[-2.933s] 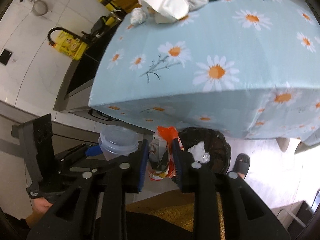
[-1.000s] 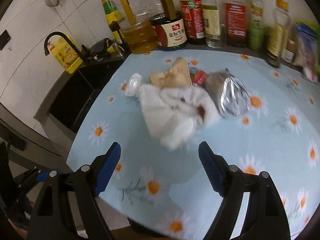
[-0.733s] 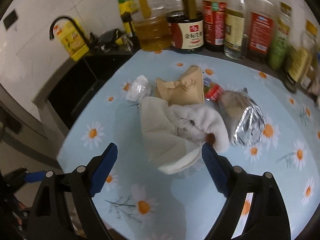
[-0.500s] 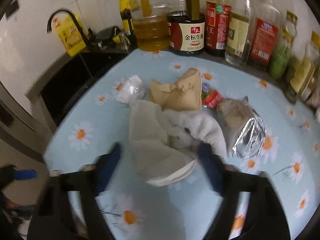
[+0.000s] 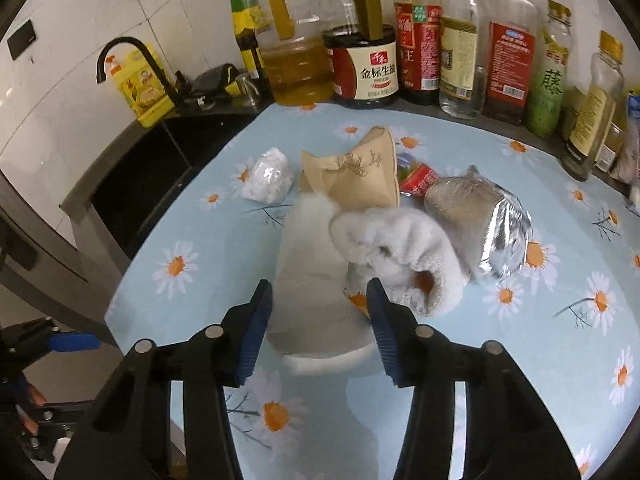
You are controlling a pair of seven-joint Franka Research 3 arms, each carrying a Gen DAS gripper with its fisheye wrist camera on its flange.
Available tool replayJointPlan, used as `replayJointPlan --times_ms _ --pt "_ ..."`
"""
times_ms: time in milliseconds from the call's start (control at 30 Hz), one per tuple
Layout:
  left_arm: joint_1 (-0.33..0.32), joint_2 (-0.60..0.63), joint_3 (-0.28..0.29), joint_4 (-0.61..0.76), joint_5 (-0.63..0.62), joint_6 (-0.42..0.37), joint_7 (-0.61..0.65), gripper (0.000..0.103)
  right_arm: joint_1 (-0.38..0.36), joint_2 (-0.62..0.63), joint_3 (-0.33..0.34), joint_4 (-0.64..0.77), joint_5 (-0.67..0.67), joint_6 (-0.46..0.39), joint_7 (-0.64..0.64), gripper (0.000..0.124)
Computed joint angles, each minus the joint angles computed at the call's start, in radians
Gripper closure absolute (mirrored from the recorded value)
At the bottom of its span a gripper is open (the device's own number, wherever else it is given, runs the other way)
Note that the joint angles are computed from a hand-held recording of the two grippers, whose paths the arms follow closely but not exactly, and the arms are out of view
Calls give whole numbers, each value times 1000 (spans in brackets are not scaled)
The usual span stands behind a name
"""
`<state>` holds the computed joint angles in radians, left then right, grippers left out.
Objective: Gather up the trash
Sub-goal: 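Raise both tools back toward the remaining trash on the tablecloth, then grasp the white paper napkin with the right tool while the left tool grasps the tissue ball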
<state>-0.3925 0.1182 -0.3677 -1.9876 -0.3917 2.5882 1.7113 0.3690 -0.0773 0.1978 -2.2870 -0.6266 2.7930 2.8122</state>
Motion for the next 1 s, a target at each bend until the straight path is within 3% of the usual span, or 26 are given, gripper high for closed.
replayJointPlan --times_ms 167,300,467,767,1000 --pt "13 38 -6 42 -25 0 52 24 8 -19 15 4 13 -37 4 86" --pt "29 64 -13 65 -44 0 78 24 13 -12 22 11 24 -84 29 84" --pt "45 96 -23 91 -55 -36 92 24 43 29 4 23 128 -123 -50 84" --pt "47 112 -21 107 -19 -58 58 24 52 21 -20 -4 155 -52 -76 90" --pt "36 170 -7 204 82 -84 3 24 21 -53 13 -71 139 14 -19 91"
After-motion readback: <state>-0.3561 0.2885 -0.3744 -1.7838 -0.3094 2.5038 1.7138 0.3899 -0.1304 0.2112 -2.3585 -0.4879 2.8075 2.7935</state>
